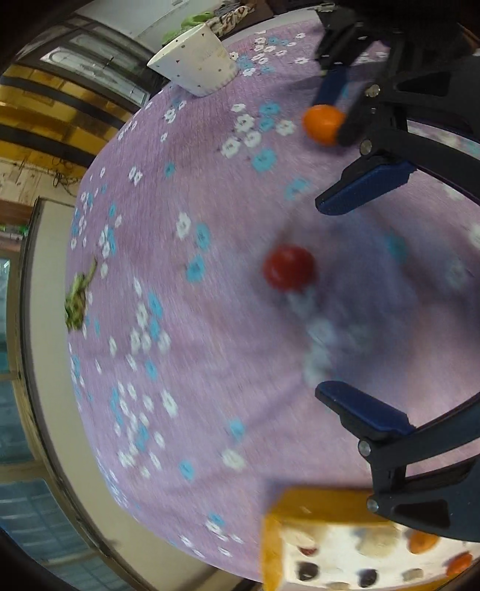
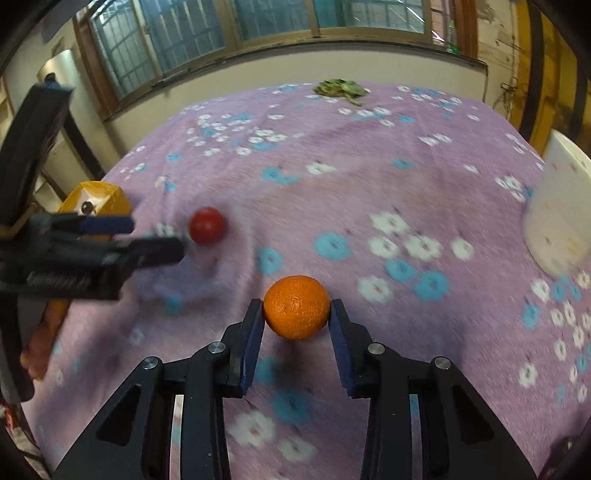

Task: Organize fruits
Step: 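Grasp the orange with the right tool while the left tool grasps the red tomato, then carry the orange and red tomato into the tray and open both tools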

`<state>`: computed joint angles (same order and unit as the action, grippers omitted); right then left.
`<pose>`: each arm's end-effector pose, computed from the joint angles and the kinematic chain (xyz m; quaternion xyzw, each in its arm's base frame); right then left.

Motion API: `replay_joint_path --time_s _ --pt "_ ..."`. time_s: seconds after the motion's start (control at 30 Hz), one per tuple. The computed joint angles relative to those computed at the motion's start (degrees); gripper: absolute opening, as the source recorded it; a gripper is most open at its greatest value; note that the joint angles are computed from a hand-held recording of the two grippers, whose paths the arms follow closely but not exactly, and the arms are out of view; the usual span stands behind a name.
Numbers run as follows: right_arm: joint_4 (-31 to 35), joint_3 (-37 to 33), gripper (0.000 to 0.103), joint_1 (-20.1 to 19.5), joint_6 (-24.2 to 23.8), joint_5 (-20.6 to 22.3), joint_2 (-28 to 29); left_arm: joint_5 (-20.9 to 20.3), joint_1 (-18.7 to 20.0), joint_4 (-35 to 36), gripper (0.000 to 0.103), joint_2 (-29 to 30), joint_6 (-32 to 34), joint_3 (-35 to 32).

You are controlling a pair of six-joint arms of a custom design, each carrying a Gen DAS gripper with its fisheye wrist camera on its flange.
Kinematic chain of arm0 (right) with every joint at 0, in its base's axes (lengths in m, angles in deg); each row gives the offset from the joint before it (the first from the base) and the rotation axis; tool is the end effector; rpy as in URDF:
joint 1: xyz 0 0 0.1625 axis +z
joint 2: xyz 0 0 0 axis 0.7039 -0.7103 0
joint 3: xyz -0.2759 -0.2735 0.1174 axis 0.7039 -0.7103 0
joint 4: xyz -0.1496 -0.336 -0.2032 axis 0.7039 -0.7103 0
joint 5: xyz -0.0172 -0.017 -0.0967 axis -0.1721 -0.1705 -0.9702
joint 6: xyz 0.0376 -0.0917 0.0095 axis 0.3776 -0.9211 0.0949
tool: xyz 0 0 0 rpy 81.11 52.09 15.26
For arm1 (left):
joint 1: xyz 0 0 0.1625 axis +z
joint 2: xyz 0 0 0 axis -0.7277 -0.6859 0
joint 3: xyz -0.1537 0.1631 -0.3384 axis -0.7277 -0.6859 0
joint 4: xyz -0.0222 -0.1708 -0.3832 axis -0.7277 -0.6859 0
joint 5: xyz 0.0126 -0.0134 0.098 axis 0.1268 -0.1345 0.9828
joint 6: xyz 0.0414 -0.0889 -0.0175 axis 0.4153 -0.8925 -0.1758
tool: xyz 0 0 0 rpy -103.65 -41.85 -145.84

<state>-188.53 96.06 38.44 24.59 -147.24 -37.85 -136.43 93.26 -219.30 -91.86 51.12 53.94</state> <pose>0.0333 -0.3742 0.1281 -0.0740 -0.8577 0.3794 0.3389 -0.2685 -0.5400 -0.0654 0.4556 0.8622 -0.0428 0.2174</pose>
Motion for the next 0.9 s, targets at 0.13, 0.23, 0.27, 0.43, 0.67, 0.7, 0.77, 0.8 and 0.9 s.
replay_joint_path --time_s 0.13,0.23,0.27,0.43,0.67,0.7,0.77,0.8,0.9 --pt "-1.14 1.7 0.035 -1.34 1.2 1.54 -0.78 0.53 -0.55 -0.87 0.057 2.96 1.6 -1.7" --pt "-2.05 2.33 0.035 -1.52 1.09 2.18 -0.92 0.48 -0.44 -3.68 0.032 3.73 3.65 -1.37" --pt "-2.5 2.48 0.035 -1.39 0.95 2.3 -0.86 0.01 -0.21 -3.5 0.032 3.53 3.6 -1.33" --pt "-4.23 2.71 0.035 0.13 -0.38 1.54 -0.08 -3.59 1.01 -2.58 0.032 0.1 -0.01 0.68" --pt "-4.04 2.3 0.035 3.35 -1.87 1.79 1.24 -3.9 0.65 -4.68 0.032 -6.95 -3.47 8.99" --pt "-3.6 2.22 0.035 4.04 -1.92 1.72 1.55 -3.99 0.64 -4.97 0.032 -8.14 -4.02 10.39" --pt "-2.46 1.85 0.035 5.06 -1.75 1.3 1.99 -4.01 0.83 -5.25 0.032 -10.35 -5.03 12.63" --pt "-1.53 1.52 0.035 5.89 -1.41 0.79 2.29 -4.11 1.0 -5.1 0.032 -11.62 -5.61 13.73" --pt "1.4 0.48 0.035 7.68 0.42 0.58 2.64 -4.75 1.78 -4.35 0.032 -15.76 -6.95 16.76"
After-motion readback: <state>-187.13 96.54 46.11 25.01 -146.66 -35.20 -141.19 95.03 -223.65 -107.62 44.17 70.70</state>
